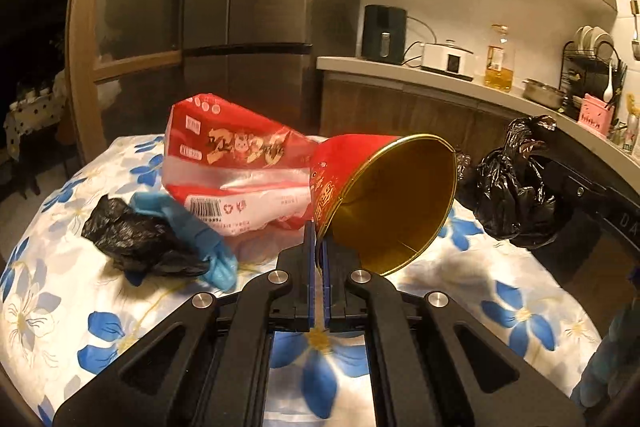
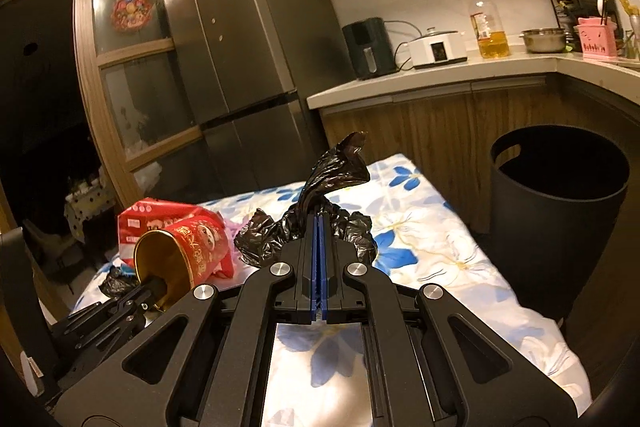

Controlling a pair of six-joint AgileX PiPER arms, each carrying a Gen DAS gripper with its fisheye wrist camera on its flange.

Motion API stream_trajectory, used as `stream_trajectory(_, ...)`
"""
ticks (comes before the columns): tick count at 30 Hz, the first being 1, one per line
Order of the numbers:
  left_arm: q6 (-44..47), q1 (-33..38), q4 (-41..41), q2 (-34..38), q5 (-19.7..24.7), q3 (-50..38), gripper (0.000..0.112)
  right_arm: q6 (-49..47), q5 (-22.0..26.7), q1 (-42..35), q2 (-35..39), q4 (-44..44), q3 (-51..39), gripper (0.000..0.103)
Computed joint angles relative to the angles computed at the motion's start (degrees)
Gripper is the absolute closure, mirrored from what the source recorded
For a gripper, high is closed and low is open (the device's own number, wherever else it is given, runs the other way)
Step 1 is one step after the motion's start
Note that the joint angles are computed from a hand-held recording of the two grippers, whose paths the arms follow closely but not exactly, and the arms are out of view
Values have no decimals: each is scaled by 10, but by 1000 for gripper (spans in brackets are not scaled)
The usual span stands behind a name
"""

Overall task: Collect trash
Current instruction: 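Grasp the black plastic bag with the right gripper while the left gripper grasps the red paper cup, then carry the black bag and red cup over the black bin with both grippers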

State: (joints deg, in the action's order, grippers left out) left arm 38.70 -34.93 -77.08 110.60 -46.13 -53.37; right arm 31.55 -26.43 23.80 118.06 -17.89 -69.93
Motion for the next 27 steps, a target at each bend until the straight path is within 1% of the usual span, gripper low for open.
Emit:
stream_trajectory(4,17,-7,-7,5,6,-21,110,-13,-12,-12,-14,14,19,102)
stream_trajectory(12,55,-11,-15,23,27,-84,110,3,-21,-46,-30,-4,28,102)
stream_trajectory(21,93,-8,-36,41,49,-140,110,13,-19,-64,-37,-19,22,102)
stream_trajectory(27,142,-8,-53,62,67,-200,110,11,-13,-78,-43,-16,12,102)
